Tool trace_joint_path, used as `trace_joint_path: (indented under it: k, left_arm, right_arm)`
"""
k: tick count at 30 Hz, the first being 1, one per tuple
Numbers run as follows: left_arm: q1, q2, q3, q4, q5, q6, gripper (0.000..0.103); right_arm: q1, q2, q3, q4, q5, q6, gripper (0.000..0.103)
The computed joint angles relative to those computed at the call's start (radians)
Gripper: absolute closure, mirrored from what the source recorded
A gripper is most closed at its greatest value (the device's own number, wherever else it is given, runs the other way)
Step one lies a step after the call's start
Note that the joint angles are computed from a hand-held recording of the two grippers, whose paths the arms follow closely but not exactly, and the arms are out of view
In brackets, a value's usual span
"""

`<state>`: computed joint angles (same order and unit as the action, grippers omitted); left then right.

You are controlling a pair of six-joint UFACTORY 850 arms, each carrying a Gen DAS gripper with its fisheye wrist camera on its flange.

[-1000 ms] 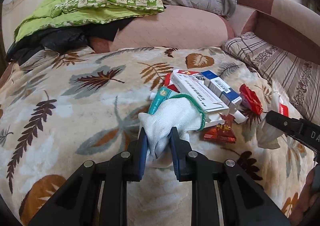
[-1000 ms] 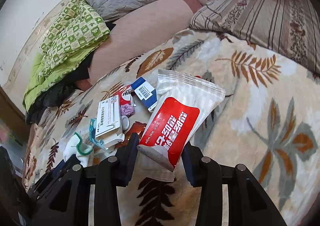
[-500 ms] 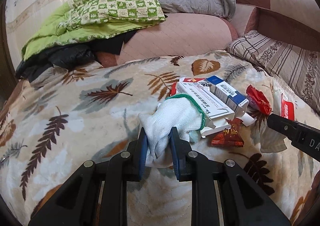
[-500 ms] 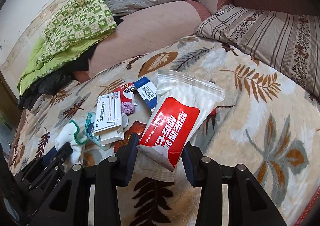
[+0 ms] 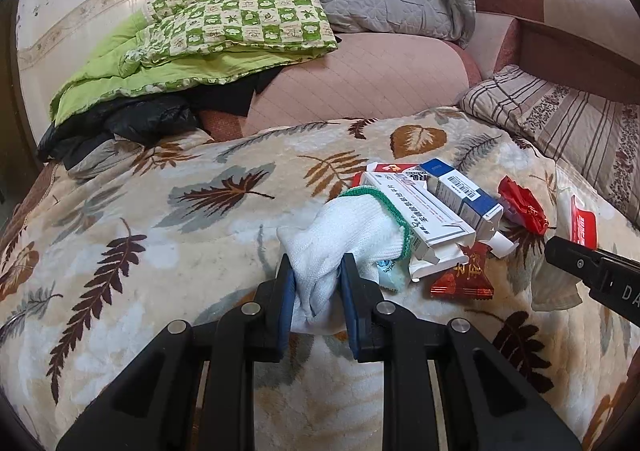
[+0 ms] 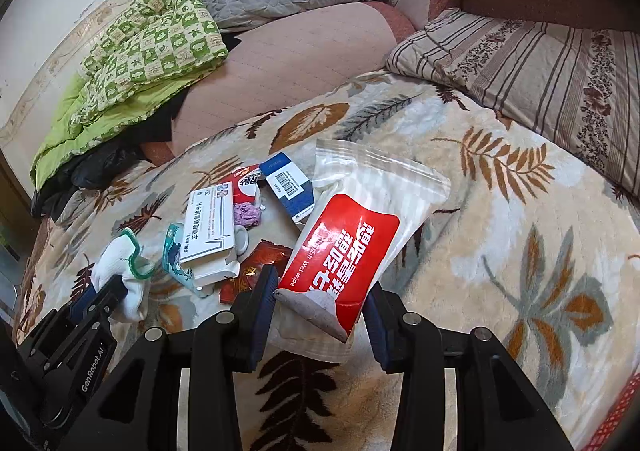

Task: Collect trash
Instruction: 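Lift the held cloth and snack packet off the bed with both tools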

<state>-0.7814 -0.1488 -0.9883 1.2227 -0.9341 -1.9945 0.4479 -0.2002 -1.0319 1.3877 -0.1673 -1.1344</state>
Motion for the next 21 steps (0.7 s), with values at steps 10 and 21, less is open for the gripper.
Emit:
trace_joint_path:
  k: [10,21]
  left_arm:
    - [0.001,0.003,0.003,0.002,0.003,-0.005,0.082]
    - [0.004,0.007,0.009,0.007,0.030,-0.033,0.082]
  right_arm:
    - [0.006,-0.002,-0.001,-0.019,0.008,0.011,0.059]
    - [0.008,-0.002,-0.001,-0.042,0.008,0.033,0.059]
